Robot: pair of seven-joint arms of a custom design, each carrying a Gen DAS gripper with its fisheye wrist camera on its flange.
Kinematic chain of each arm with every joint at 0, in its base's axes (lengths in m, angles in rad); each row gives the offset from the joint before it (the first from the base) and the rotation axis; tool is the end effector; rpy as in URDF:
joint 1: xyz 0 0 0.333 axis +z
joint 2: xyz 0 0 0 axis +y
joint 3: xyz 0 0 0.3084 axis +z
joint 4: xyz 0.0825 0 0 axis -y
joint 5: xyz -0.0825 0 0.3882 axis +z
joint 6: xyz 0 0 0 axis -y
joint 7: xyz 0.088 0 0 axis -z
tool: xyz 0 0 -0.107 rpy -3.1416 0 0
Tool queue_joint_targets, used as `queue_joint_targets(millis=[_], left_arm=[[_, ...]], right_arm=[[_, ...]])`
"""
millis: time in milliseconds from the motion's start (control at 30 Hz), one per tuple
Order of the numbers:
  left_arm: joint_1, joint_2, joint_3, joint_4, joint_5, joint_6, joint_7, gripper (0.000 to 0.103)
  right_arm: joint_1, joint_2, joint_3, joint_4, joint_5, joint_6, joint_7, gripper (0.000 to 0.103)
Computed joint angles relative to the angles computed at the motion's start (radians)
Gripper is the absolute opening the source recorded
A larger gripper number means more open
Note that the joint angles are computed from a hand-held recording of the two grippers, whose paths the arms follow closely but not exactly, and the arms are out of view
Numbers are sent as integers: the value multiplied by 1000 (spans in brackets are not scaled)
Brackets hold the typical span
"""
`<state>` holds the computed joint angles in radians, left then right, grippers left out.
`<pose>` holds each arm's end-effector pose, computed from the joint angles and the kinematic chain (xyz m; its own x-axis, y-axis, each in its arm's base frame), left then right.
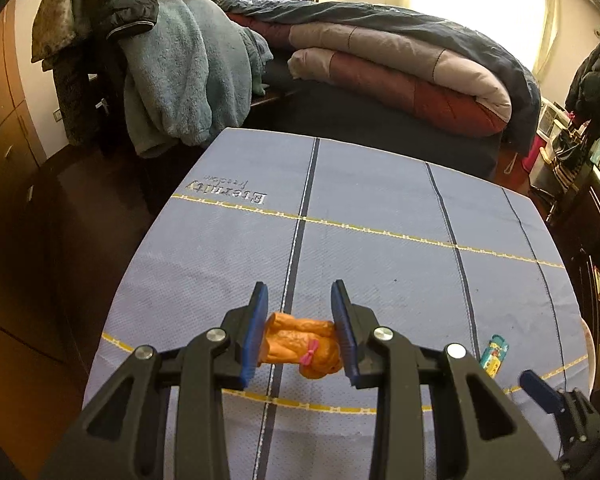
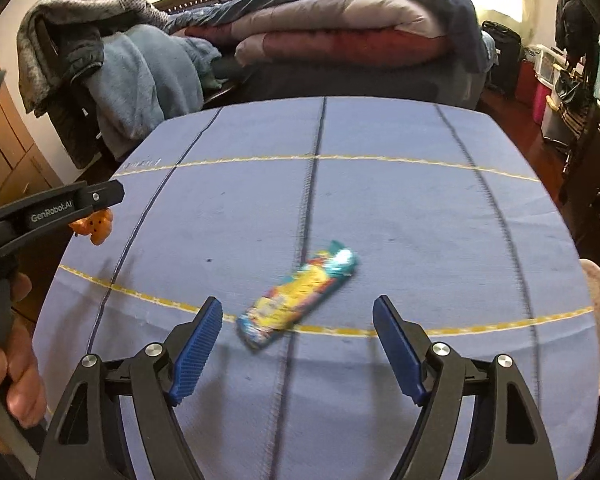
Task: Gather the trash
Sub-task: 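Grasp the orange toy figure with the left tool while the right tool grasps the teal lighter, then carry toy figure and lighter over the wastebasket and open both tools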
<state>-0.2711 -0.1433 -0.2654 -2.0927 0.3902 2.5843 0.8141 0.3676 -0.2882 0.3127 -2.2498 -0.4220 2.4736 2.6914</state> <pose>0.4777 -0.2996 0.5448 -0.0824 -0.9939 0.0738 -0.7665 0.0159 -0.6420 0.3920 0.3321 0.5225 -0.1115 -0.9825 -0.1489 -0.7970 0.1779 -0.5772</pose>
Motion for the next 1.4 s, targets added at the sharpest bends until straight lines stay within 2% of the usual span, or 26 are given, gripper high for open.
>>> queue_joint_targets(millis=[133, 233, 333, 433, 500, 533, 567, 767, 900, 1400], left_arm=[[2, -4, 4, -8, -6, 10, 7, 34], [4, -5, 4, -10, -5, 12, 9, 34], [6, -9, 4, -15, -1, 16, 2, 34], [8, -14, 2, -20, 5, 19, -3, 34], [9, -16, 2, -22, 8, 18, -7, 34], [9, -17, 2, -22, 7, 20, -6, 34], [9, -18, 2, -22, 6, 19, -7, 34], [7, -26, -4, -19, 14, 8, -15, 34], [3, -32, -11, -12, 28, -4, -24, 34], [-68, -13, -70, 66, 84, -32, -49, 34]], right_arm=[[8, 61, 7, 47, -21, -11, 21, 78], [18, 101, 13, 89, -95, -47, 60, 75], [40, 125, -6, 115, -131, -67, 74, 68], [57, 133, -24, 127, -147, -85, 76, 56], [65, 137, -30, 133, -160, -102, 77, 38], [68, 135, -34, 131, -165, -105, 75, 33], [70, 132, -39, 128, -165, -101, 73, 22], [71, 94, -59, 83, -101, -50, 28, 22], [53, 42, -47, 39, -71, -29, 25, 22], [-62, -294, 21, -183, 72, -18, -11, 22]])
